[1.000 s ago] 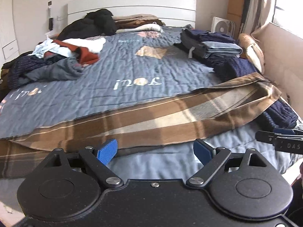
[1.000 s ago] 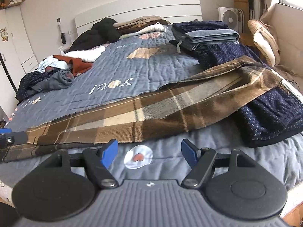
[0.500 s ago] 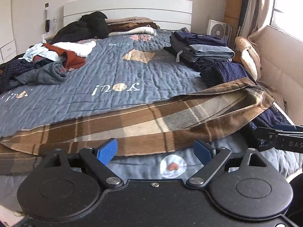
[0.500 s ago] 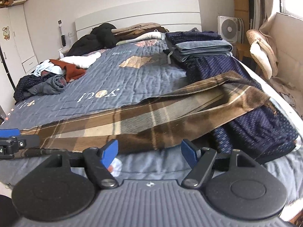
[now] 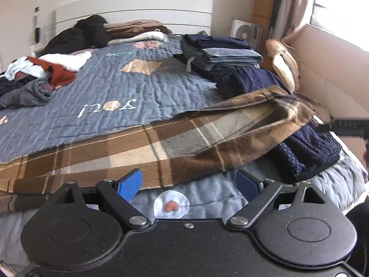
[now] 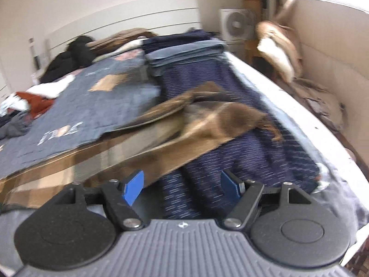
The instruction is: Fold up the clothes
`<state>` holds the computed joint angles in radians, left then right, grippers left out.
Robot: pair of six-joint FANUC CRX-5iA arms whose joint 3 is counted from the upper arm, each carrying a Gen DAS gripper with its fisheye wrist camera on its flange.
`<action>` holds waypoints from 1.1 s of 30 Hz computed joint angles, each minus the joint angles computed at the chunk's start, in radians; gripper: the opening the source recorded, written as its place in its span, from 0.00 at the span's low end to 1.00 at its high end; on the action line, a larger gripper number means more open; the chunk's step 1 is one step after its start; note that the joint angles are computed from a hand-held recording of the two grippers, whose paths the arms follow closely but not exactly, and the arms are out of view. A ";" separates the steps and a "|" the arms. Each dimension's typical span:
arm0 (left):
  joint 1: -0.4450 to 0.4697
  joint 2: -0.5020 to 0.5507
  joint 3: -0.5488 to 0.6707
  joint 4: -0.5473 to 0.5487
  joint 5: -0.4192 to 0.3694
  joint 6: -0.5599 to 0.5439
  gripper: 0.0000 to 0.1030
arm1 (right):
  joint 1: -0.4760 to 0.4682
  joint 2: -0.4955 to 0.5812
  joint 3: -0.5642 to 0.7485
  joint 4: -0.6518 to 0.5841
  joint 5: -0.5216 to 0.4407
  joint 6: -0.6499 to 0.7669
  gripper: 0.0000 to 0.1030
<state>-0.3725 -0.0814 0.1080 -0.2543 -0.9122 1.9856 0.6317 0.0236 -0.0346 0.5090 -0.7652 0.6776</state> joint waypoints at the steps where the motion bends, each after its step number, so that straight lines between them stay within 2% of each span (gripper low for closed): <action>1: -0.007 0.006 0.007 -0.007 -0.001 0.006 0.85 | -0.022 0.002 0.004 -0.020 0.012 0.011 0.71; 8: -0.042 0.020 0.006 -0.020 0.013 -0.005 0.85 | -0.173 0.084 0.085 -0.179 0.075 0.123 0.70; 12: -0.056 0.034 0.019 -0.050 0.003 -0.006 0.85 | -0.223 0.164 0.162 -0.232 0.043 0.141 0.70; 15: -0.055 0.059 0.046 -0.071 -0.002 -0.002 0.86 | -0.242 0.190 0.177 -0.223 0.063 0.147 0.70; 16: -0.054 0.069 0.057 -0.078 -0.005 0.002 0.87 | -0.242 0.189 0.162 -0.177 0.089 0.126 0.70; 18: -0.043 0.082 0.066 -0.070 -0.003 0.024 0.87 | -0.246 0.197 0.169 -0.152 0.131 0.174 0.70; 19: -0.030 0.084 0.054 -0.037 0.003 0.037 0.87 | -0.247 0.208 0.188 -0.153 0.139 0.232 0.70; 27: 0.001 0.079 -0.013 0.100 0.025 -0.065 0.87 | -0.226 0.340 0.336 -0.064 0.185 0.789 0.70; 31: 0.009 0.078 -0.029 0.133 0.028 -0.094 0.87 | -0.222 0.404 0.470 -0.225 0.130 1.137 0.70; 33: 0.011 0.078 -0.034 0.143 0.025 -0.110 0.87 | -0.215 0.435 0.528 -0.282 0.097 1.240 0.69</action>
<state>-0.3613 -0.0032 0.0741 -0.1112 -0.8872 1.8759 0.4167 0.4582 0.4931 0.2270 -0.6678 1.9176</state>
